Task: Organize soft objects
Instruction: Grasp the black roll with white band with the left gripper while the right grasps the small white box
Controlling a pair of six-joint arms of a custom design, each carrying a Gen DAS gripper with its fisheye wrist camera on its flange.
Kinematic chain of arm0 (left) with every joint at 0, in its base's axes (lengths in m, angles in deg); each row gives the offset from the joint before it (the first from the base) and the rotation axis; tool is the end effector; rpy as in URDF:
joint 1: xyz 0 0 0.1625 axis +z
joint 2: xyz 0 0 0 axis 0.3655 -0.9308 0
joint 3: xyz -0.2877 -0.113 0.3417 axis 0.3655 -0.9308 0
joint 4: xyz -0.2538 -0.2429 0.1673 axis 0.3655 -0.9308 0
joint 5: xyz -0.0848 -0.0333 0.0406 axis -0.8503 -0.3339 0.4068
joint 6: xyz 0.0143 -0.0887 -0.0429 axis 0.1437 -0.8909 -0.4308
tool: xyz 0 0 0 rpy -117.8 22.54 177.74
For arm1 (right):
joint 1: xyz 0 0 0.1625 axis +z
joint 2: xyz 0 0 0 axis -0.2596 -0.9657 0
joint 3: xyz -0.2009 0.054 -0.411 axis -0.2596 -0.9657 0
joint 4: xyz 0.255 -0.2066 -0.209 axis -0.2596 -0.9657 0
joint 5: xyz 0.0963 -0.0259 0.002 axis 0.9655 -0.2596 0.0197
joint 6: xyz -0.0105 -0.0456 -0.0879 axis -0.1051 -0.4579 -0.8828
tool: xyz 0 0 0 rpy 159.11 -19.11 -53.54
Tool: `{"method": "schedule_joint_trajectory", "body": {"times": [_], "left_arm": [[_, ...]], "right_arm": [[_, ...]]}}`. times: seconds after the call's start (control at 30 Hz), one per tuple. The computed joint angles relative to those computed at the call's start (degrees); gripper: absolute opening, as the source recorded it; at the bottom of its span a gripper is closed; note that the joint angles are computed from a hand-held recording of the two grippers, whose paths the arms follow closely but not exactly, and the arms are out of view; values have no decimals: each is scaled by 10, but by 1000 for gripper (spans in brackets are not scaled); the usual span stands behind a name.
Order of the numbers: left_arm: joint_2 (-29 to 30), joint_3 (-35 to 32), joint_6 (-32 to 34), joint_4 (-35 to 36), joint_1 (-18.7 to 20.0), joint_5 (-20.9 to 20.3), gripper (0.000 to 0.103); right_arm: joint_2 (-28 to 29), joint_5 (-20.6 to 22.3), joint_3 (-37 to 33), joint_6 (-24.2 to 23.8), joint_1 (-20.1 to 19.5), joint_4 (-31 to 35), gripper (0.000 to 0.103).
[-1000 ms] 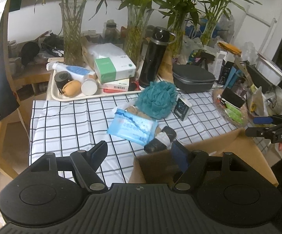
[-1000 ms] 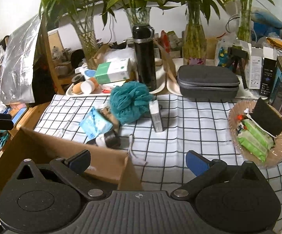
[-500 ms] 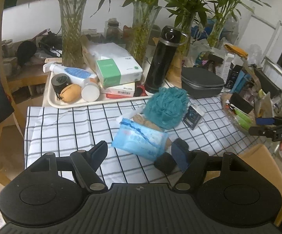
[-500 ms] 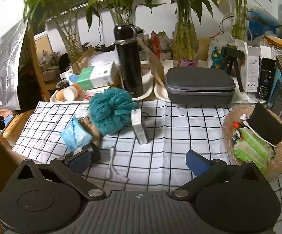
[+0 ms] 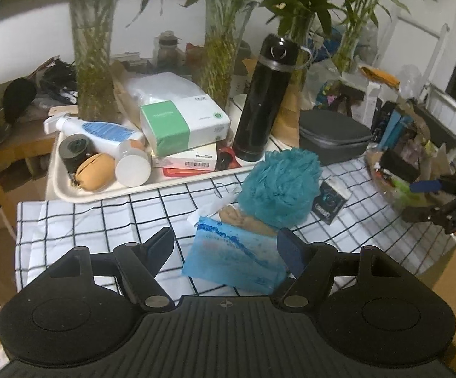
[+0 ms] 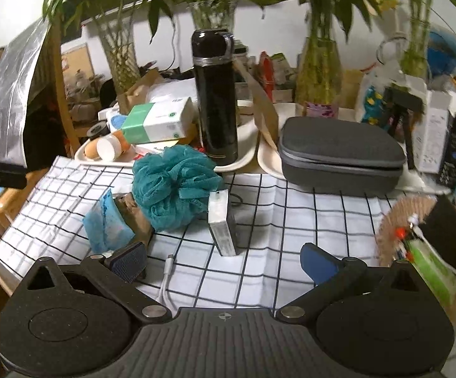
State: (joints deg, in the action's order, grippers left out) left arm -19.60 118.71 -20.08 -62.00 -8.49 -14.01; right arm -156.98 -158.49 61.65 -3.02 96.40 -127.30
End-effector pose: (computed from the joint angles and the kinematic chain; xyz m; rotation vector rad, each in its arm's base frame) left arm -0.3164 -0.2853 0.1530 0.5302 2.4182 -0.9061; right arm 0.0687 -0.3599 0.3349 0.8854 -2.4226 0.7737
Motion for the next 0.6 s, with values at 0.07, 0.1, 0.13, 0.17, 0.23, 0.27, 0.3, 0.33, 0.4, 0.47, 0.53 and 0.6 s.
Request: {"method": "schedule_joint_trajectory", "body": {"times": [0.07,0.1,0.13,0.17,0.23,0.27,0.3,0.33,0.4,0.47,0.53,0.6], "left_arm": [[13,5,28,-30,12,1,72],[17,6,34,-37,17,4,72],[20,9,40,-47,22,4,72],[24,12,50,-65,26,2,72],[28,20,75,-105,36,-8,72],[31,24,91,-131,41,-15,72],[36,29,115,-164,48,-27,72],[40,32,132,-187,54,-37,72],[49,27,164,-210,72,-69,72],[60,24,197,-232,88,-100,72],[72,21,231,-250,98,-123,72],[84,16,276,-268,109,-151,71]], "right_arm": [[14,1,-6,-10,0,1,102],[21,1,-8,-12,-1,0,101],[31,-2,-13,-12,-1,-1,97],[38,-5,-19,-9,-1,6,95],[53,-7,-30,-1,-4,17,92],[62,-8,-34,1,-5,18,92],[69,-9,-38,-1,-6,19,90],[79,-13,-39,-5,-5,13,89],[96,-27,-43,-9,-1,3,86],[111,-33,-45,-13,1,-12,85],[123,-34,-47,-10,0,-23,84],[135,-33,-49,-11,-1,-35,83]]}}
